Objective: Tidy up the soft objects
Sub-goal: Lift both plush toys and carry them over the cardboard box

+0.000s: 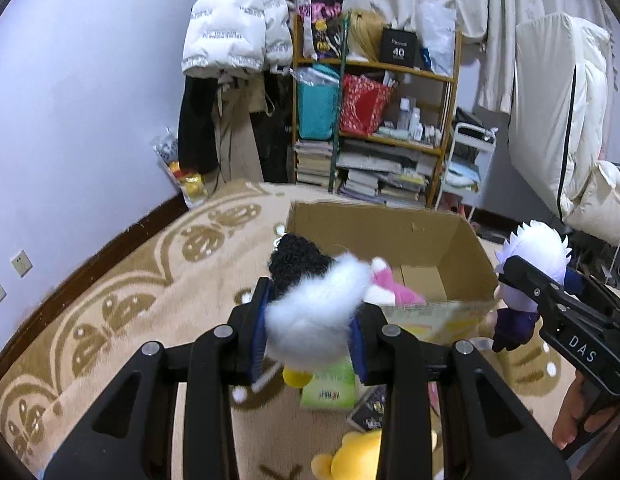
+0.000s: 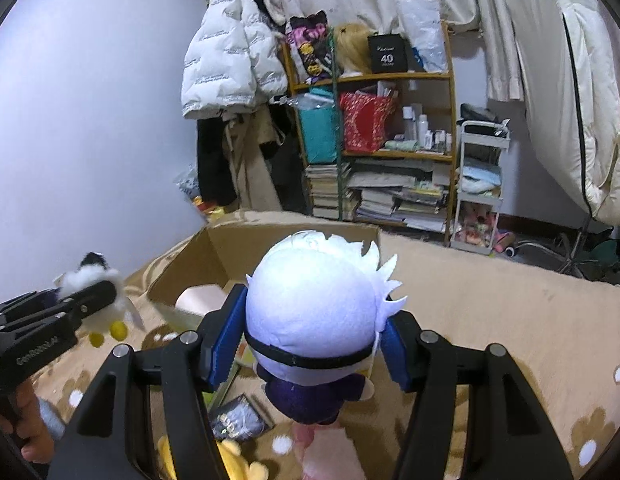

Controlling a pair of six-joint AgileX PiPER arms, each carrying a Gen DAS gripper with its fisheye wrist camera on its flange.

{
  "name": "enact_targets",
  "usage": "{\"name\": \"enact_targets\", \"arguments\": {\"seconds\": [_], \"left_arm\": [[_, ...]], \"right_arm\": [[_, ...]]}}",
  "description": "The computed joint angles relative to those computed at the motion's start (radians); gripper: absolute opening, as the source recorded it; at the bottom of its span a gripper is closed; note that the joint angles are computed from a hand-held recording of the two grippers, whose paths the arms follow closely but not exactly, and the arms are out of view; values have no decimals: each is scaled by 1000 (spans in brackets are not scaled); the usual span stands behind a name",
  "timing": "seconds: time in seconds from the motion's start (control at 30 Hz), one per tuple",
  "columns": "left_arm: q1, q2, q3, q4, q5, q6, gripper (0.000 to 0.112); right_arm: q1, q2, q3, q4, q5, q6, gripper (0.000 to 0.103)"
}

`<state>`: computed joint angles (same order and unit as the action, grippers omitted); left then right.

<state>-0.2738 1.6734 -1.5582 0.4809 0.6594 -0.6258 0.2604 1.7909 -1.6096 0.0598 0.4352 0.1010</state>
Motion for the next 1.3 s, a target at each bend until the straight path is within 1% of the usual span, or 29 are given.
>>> {"name": "enact_targets", "arguments": {"seconds": [0.07,0.2,0.37,0.43,0.6,0.7,0.87,1.0,1.3], "left_arm": [[-1,11,-16,37,-14,-22,32],[5,38,-51,64,-42,-28,32],[13,85,-118,63,-47,27,32],[18,104,-149,39,-40,55,32],[23,134,-183,49,-52,57,32],[34,145,-195,15,-67,79,32],[44,173,-226,-27,-70,113,33],[48,200,-252,-66,-60,147,33],[48,253,-292,-95,-41,182,33]], "right_arm": [[-1,20,-35,-22,7,14,65],[1,49,-89,-67,8,36,65],[0,94,-161,-105,13,64,65],[-2,120,-200,-115,21,73,65],[-10,163,-269,-75,34,24,65],[-14,202,-336,-53,56,-12,65],[-18,240,-395,-24,69,-51,65],[-20,254,-401,-24,65,-49,65],[-47,277,-410,104,75,-143,65]]}}
